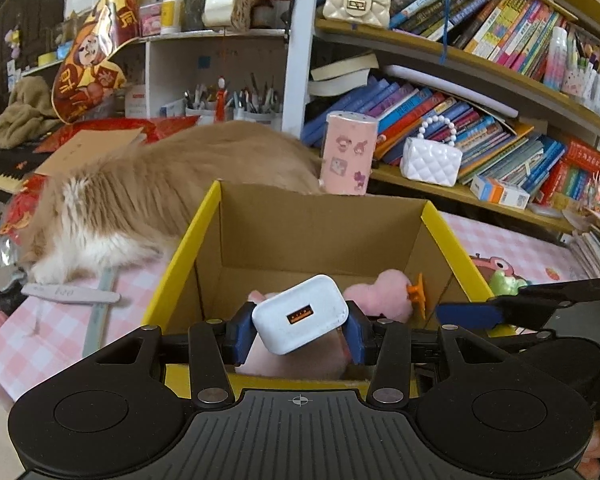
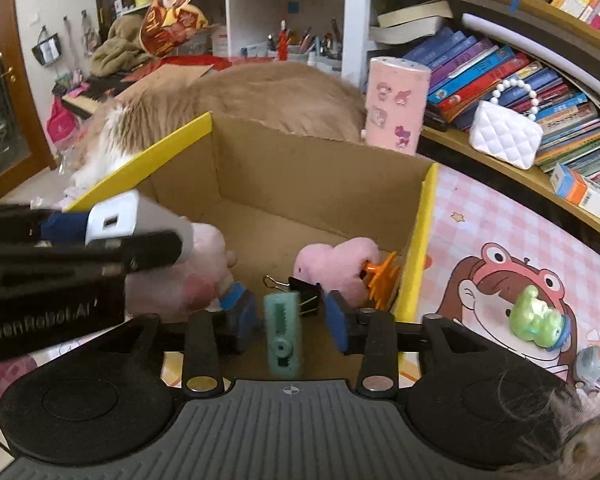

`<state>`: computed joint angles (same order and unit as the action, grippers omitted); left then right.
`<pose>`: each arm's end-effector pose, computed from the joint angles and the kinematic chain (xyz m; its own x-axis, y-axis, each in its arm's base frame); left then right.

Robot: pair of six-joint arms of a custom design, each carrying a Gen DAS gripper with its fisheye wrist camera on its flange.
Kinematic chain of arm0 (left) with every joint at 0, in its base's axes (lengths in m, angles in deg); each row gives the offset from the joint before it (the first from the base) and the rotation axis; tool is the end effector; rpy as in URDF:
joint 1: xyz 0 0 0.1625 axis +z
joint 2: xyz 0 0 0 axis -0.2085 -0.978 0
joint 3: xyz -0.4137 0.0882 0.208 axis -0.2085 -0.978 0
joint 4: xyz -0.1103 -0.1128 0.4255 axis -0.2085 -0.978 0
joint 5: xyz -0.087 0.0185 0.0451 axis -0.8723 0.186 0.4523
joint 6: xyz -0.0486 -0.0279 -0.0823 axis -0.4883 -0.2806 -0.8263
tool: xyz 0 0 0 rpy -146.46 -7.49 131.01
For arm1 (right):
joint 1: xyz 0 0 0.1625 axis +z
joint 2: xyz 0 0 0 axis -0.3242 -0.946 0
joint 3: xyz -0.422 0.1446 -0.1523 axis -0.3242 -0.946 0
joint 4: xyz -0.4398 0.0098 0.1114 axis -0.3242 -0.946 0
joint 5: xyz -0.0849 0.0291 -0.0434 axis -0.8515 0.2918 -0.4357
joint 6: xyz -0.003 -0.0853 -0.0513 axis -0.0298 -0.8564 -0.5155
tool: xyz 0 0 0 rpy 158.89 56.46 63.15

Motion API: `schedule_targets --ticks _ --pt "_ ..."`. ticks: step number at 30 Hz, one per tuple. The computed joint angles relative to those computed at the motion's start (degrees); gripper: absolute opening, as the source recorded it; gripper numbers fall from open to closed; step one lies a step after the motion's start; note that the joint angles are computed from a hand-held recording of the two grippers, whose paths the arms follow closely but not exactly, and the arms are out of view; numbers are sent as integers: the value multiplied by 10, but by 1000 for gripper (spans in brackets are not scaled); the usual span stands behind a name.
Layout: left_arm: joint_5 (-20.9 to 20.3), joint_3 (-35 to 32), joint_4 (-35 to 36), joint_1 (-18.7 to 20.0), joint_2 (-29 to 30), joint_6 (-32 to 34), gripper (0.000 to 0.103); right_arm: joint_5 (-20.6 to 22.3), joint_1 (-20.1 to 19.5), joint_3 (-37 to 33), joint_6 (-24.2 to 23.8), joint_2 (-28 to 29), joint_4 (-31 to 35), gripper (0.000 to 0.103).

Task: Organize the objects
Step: 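Open both grippers to drop the charger cube and tape dispenser into the box, then move both grippers back from the box toward the frog toy and toy car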

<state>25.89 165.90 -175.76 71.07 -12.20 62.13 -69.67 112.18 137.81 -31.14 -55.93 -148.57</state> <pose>-0.1300 -0.6196 0.0678 -0.7715 -0.0144 -0.6360 0.5120 0.5792 -0.6343 0.1470 -0.6767 0.0398 -0.6172 -0.4905 0.6152 -0.7567 0.5844 -0.2932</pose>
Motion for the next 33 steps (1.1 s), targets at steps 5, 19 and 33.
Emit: schedule_targets --ticks 5,19,33 --pt "-1 14 -20 -9 -7 13 60 7 0 25 3 -11 -37 45" --pt "-3 90 -96 -46 -47 43 72 2 15 98 55 -31 -156 45" --pt "38 200 -94 -68 -86 -27 78 -51 27 195 93 -23 -240 50"
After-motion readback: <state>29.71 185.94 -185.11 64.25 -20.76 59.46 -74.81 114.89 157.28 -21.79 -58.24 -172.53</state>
